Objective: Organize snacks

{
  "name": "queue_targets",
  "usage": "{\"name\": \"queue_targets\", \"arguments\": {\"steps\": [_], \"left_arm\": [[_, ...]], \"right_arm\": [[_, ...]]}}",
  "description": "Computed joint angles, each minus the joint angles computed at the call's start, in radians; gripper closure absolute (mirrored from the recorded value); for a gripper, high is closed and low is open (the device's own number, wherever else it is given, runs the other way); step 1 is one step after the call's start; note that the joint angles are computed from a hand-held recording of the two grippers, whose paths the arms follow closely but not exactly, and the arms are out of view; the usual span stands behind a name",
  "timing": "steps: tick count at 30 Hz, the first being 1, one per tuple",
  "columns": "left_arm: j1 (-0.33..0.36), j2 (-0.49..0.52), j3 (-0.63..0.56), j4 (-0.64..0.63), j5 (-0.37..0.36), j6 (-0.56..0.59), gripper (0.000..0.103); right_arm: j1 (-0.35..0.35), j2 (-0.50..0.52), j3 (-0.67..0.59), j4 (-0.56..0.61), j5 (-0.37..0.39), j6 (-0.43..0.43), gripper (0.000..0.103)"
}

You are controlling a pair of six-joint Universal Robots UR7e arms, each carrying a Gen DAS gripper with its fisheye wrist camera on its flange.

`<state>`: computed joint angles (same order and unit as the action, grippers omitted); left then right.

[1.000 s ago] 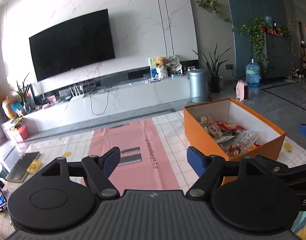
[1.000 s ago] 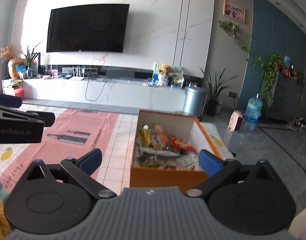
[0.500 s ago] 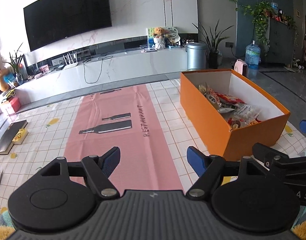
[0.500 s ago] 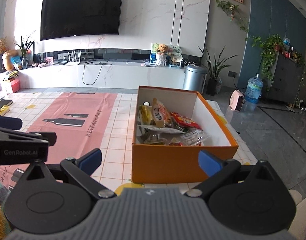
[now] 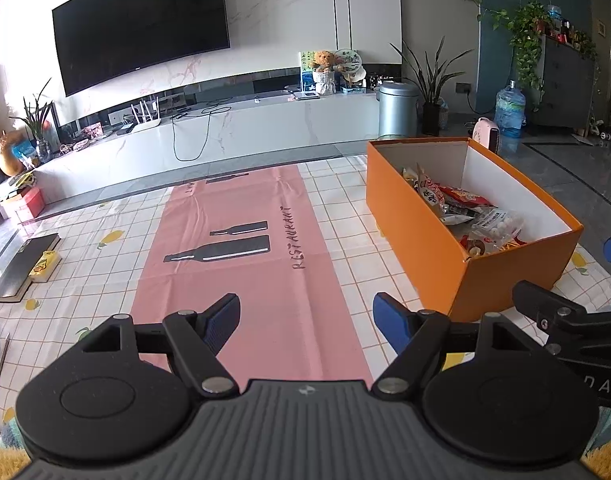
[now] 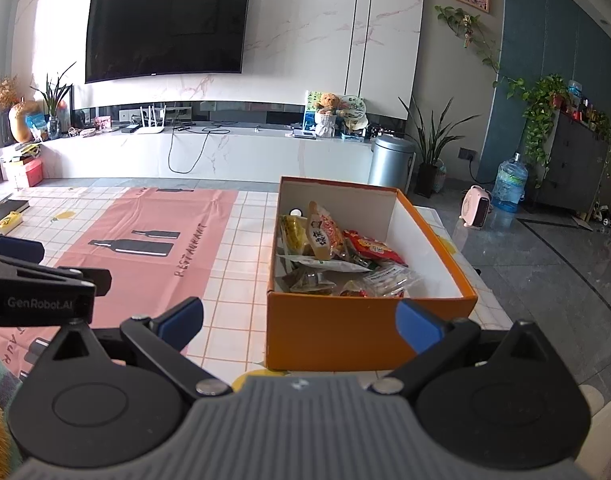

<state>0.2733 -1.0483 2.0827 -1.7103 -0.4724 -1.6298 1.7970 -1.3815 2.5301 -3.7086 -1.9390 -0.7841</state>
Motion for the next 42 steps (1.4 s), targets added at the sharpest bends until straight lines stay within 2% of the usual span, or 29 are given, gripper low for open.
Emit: {"name": "queue_targets", "arguments": {"steps": [42], "left_arm": [[-0.004,0.001,-0.011,0.004,-0.014,-0.020,0.014]], "right_arm": [[-0.004,0.011,0.011,-0.026,0.024,0.000,0.004]]}}
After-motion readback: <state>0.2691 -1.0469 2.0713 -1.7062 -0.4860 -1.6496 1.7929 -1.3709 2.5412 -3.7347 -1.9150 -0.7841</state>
